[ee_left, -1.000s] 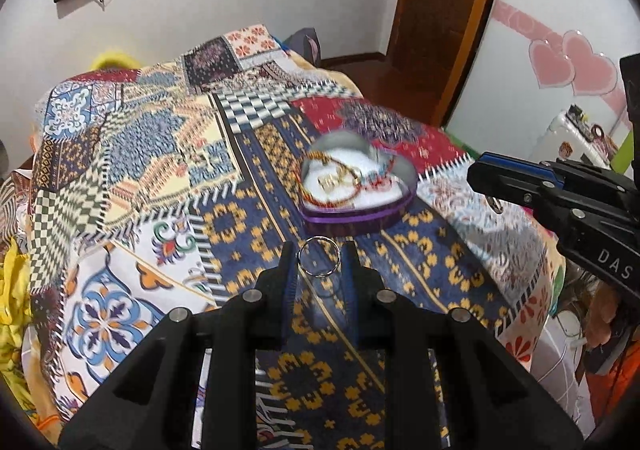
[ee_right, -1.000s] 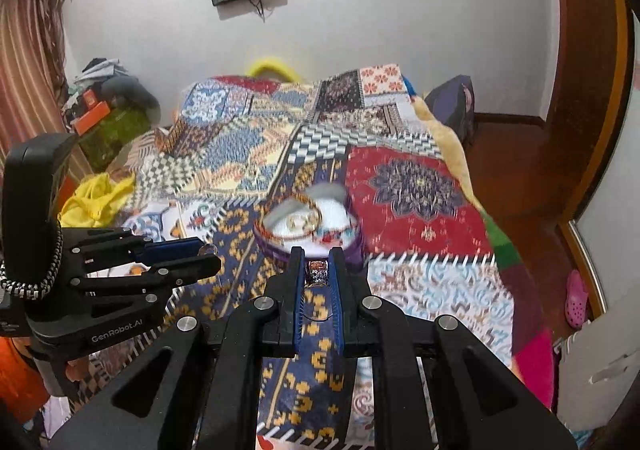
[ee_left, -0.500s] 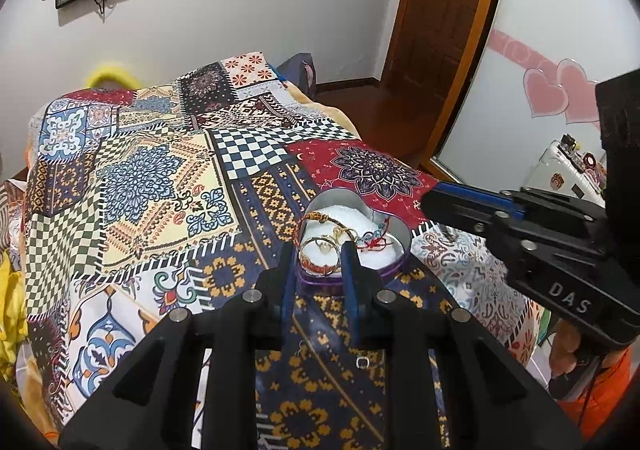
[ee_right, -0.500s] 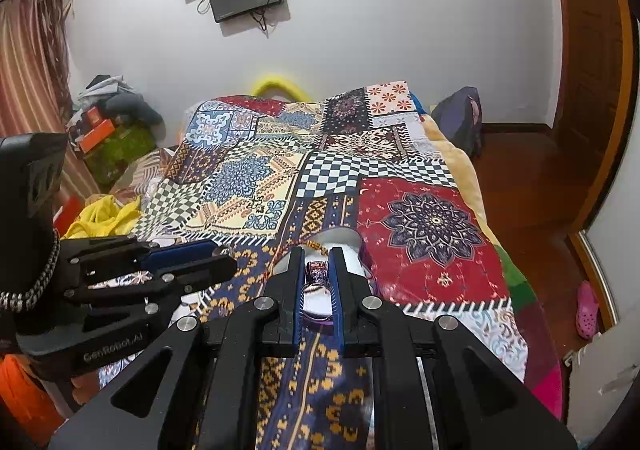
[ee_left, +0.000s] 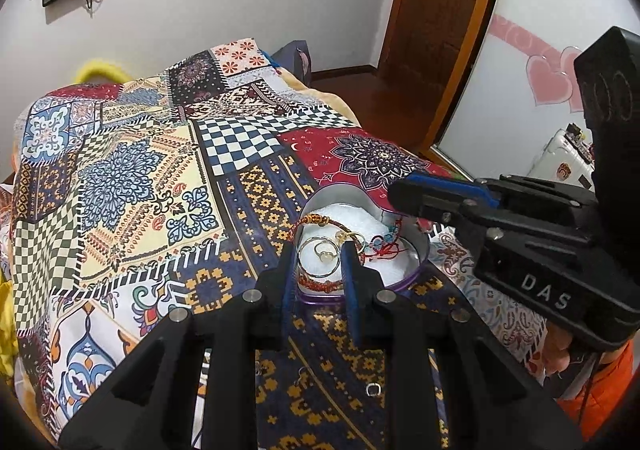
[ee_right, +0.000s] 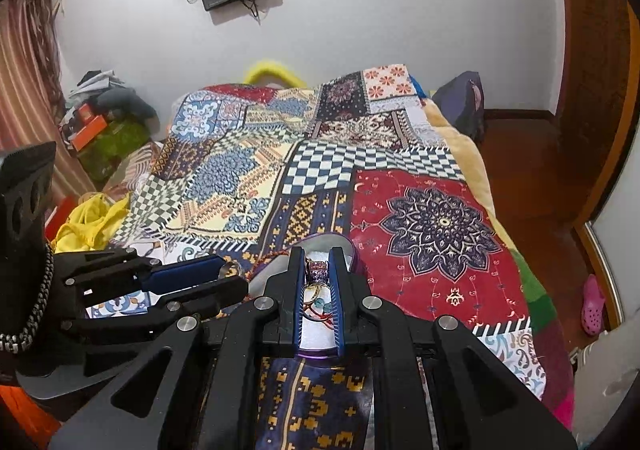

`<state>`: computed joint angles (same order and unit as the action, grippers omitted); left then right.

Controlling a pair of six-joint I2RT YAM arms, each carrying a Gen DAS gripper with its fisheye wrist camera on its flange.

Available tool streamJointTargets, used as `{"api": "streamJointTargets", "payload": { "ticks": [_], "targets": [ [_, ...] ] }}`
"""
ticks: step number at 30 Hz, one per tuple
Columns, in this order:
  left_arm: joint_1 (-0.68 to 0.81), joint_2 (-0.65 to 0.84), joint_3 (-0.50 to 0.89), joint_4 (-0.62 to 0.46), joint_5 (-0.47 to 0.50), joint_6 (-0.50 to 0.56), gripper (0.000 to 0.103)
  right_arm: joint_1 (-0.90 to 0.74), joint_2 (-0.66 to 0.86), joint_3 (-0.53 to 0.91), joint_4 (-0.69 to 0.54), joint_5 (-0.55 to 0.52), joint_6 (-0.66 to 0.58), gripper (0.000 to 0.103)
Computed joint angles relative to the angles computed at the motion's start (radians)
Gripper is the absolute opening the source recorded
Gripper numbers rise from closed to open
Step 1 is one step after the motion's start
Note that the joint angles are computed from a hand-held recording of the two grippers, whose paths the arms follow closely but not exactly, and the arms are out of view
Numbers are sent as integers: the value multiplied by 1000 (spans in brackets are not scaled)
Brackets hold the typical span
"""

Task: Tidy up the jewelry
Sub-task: 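Lower both held rings into the heart tin, then open both tools inside the tin and lift them out toward the quilt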

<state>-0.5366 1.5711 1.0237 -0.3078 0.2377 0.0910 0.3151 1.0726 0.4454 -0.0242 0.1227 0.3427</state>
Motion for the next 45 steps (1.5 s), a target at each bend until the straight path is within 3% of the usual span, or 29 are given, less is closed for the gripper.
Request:
{"api": "streamJointTargets", "payload": {
  "ticks": [20, 28, 31, 35, 45],
  "targets": [
    [-18, 39, 5, 16, -26, 0, 21, -69, 80, 21, 4, -114, -24, 11],
    [-22, -6, 0, -10, -36, 0, 21, -56, 17, 16, -44, -101, -7, 17],
    [-22, -53, -11, -26, -41, -3, 23, -33, -39, 15, -85, -66, 0, 21],
    [-16, -119, -29, -43, -49, -9, 32, 25, -121, 8, -141, 26, 19, 39],
    [42, -315, -69, -127, -40, -14, 43, 185, -262, 36, -296, 218, 72, 40]
  ]
}}
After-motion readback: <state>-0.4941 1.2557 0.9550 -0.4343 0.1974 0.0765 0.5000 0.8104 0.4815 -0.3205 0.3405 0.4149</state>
